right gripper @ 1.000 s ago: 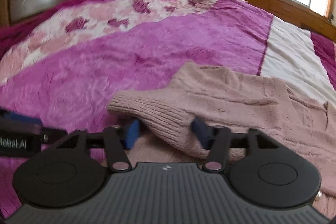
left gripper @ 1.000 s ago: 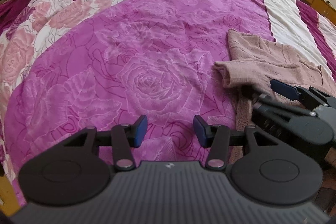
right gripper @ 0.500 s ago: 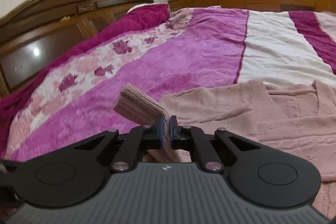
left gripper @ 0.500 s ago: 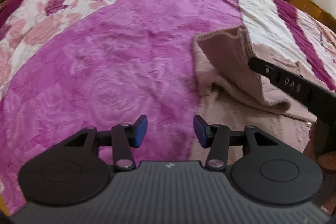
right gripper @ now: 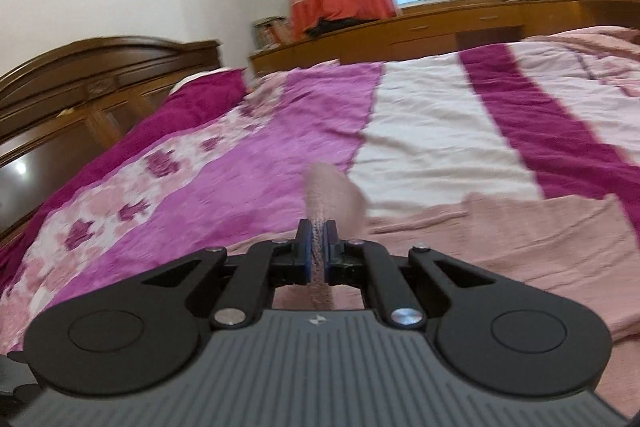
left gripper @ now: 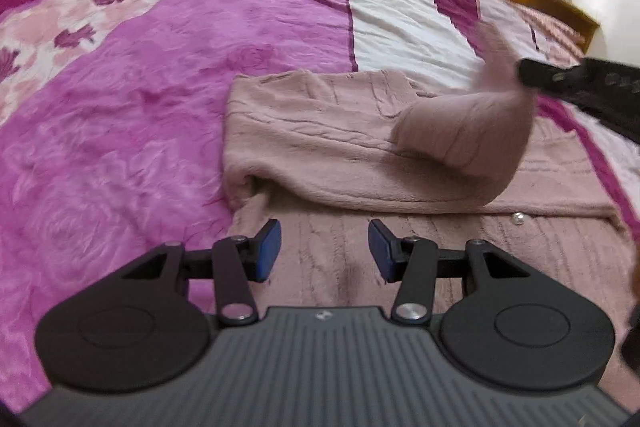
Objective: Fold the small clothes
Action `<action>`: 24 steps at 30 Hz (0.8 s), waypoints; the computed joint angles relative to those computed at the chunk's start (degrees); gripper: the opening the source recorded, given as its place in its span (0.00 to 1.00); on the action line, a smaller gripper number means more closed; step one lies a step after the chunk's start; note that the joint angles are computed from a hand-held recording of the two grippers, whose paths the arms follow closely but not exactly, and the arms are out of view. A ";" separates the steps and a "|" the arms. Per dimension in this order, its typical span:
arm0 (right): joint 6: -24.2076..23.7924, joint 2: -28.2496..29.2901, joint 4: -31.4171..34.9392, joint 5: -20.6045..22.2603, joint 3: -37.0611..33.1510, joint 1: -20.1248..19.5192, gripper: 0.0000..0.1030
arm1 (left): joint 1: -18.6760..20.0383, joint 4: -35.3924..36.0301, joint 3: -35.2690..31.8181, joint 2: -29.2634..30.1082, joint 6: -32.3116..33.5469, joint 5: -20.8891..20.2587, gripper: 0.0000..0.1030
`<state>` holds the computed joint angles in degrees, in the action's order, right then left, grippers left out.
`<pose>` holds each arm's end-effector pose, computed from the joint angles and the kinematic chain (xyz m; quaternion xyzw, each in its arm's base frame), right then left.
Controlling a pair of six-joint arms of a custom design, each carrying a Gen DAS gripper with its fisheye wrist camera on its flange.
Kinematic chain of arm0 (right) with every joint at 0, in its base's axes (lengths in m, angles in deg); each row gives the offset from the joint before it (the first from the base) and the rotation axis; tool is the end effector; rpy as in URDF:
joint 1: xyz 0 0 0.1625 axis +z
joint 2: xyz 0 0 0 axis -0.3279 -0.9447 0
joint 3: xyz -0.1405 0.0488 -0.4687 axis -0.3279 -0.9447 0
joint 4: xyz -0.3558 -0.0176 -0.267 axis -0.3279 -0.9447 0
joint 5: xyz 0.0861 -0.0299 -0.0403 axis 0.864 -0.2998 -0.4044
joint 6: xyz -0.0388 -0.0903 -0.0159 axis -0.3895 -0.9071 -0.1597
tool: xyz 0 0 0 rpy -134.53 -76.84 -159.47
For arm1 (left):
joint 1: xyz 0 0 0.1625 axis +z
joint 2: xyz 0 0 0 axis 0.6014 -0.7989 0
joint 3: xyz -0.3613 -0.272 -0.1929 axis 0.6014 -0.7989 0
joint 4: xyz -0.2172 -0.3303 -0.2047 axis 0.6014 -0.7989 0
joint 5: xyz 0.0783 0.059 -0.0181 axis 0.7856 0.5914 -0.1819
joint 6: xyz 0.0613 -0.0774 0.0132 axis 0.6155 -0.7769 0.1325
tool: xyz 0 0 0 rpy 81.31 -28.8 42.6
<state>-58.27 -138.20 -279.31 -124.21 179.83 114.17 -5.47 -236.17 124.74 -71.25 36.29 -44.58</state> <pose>0.1251 -0.3660 0.2772 0.0574 -0.7509 0.6023 0.2648 -0.3248 -0.4267 0.0537 0.3213 0.8843 -0.2773 0.1944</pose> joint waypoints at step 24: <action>2.88 -11.77 0.83 5.69 13.21 -19.37 0.35 | -0.56 5.76 -1.43 -1.24 -0.84 3.45 0.48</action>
<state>-55.39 -149.97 -278.47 -118.52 193.04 94.80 -6.03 -230.41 123.31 -72.49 35.45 -41.13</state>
